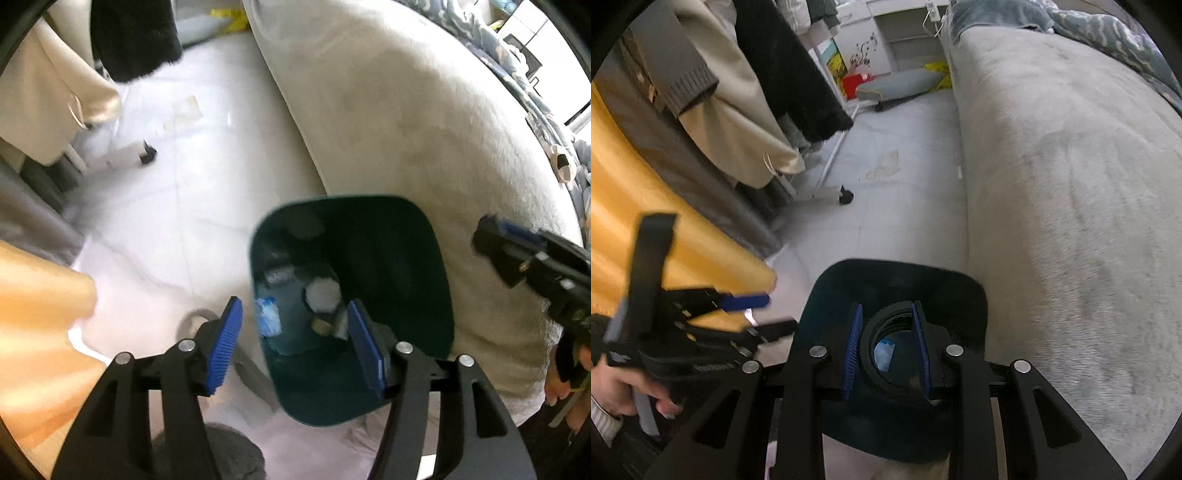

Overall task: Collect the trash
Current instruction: 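Open the left tool over the bin while the right tool releases the black clip, then move both tools back over the bed toward the white sock ball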

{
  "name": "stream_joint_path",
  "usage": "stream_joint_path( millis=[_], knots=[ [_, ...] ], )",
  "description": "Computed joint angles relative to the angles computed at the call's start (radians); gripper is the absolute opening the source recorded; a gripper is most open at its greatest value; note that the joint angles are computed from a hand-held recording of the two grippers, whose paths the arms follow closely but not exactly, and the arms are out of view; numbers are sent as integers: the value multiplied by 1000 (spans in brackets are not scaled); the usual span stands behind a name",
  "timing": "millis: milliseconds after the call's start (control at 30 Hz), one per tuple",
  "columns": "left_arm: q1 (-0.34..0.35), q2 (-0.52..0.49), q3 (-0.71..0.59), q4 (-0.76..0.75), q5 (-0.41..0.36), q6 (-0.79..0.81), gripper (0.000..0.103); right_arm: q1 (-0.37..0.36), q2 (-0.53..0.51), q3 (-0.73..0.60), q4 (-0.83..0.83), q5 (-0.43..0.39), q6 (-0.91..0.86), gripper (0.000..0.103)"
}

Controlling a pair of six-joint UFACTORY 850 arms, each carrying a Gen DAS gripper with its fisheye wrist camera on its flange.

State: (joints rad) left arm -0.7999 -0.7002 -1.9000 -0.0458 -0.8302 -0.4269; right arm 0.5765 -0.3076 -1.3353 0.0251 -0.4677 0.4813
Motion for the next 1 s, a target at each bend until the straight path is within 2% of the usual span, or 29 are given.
stream_joint_path(
  millis=[333,600,800,833,867,900,1000],
  knots=[
    [-11,97,82,156,159,-64,62,17,-72,-38,47,-108,-84,27],
    [1,142,124,160,281,-98,62,33,-100,-55,33,-167,-95,27],
    [-6,172,135,196,339,-133,62,46,-97,-58,-17,-194,-51,33],
    [-8,177,136,209,345,-140,62,49,-94,-55,-28,-199,-42,42],
    [-13,177,131,248,341,-163,62,53,-90,-52,-40,-201,-32,58],
    [-19,178,127,273,338,-172,62,54,-86,-51,-43,-201,-28,61],
    [-30,176,110,309,336,-175,63,62,-74,-46,-60,-192,-18,62]
  ],
)
